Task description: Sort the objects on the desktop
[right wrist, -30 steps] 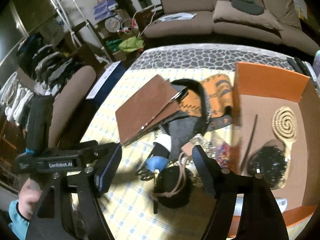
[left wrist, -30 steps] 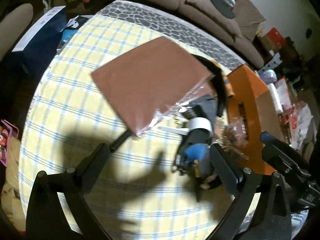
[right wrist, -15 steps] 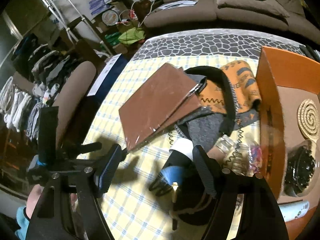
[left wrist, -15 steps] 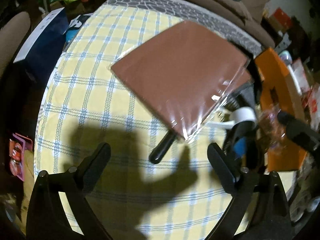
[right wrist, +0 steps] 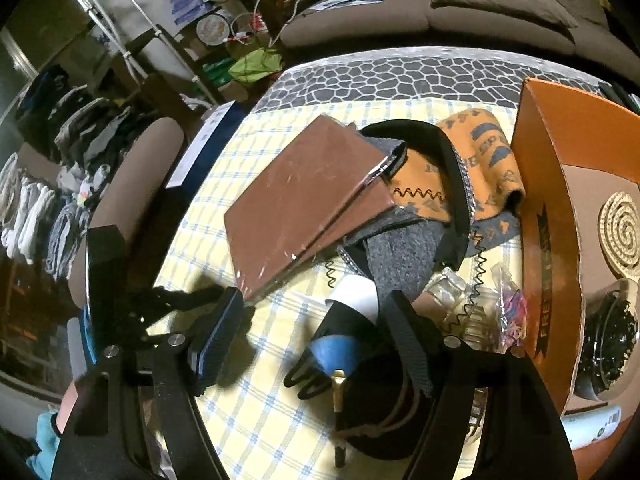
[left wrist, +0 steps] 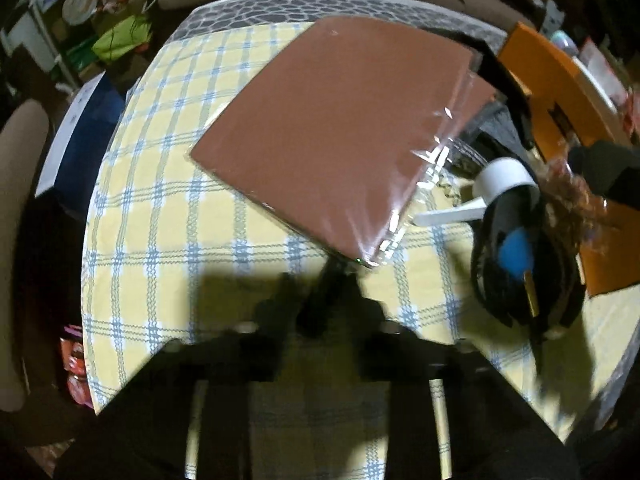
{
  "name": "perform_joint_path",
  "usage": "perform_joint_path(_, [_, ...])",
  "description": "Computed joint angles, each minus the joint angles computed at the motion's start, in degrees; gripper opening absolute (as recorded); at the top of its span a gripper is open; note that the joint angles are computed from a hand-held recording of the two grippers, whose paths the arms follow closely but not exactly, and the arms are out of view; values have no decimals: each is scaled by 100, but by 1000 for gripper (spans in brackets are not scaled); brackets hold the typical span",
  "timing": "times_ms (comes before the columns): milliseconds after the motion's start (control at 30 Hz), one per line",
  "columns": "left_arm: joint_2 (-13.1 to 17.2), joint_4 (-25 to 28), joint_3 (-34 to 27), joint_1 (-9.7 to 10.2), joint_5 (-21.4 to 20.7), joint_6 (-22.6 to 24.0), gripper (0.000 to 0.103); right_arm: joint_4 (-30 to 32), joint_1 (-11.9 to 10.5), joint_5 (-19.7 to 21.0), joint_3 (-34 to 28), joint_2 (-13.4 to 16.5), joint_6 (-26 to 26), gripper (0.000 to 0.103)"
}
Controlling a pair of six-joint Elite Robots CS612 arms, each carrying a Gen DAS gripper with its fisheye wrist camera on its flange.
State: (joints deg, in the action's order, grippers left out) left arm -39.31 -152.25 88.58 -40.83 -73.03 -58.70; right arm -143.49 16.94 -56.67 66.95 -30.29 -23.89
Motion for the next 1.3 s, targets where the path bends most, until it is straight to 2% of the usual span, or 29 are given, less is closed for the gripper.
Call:
perform_joint_path(100, [16, -128, -35, 14, -263, 38, 12, -4, 5, 11, 8, -7, -2, 75])
perform_joint_path(133, [1, -383, 18, 39, -520, -11, 11, -1, 0, 35, 15, -14, -6, 75])
perform_joint_path(200, [-6, -814, 83, 50, -763, 4, 11, 14, -7, 85, 19, -20, -5, 75])
perform_joint_path(333, [-57, -1550, 180, -4, -922, 33, 11, 149, -34, 223, 8, -31, -35, 75])
perform_joint_path(400, [-87, -1748, 200, -26, -938, 27, 11, 169, -42, 218, 14, -39, -25, 75])
perform_joint_path(500, [-110, -1814, 214, -24, -905, -37, 11, 211, -47, 153, 38, -61, -111, 75])
perform_joint_path(700, [-211, -2069, 429, 50, -771, -265, 11, 297, -43, -216, 124, -100, -494, 64])
perform_joint_path(900, [-258, -2178, 452, 58, -591, -253, 11, 406, 52, -678, 192, -78, -928, 54])
perform_joint_path(967, [-254, -2173, 452, 54, -597, -262, 11, 226, 104, -901, 254, -71, -1019, 47])
perform_joint_path(1033, [-257, -2162, 458, 43, -590, -257, 11, 29, 134, -1069, 312, -77, -1027, 47])
perform_joint_path(1100, [-249, -2173, 448, 43, -591, -261, 11, 2, 133, -1067, 309, -78, -922, 46])
perform_joint_path(1167, [-256, -2207, 471, 45, -565, -292, 11, 110, 122, -952, 313, -102, -911, 35])
perform_joint_path(1300, [-296, -2298, 560, 65, -517, -372, 11, 116, 172, -1127, 437, -189, -1084, 35])
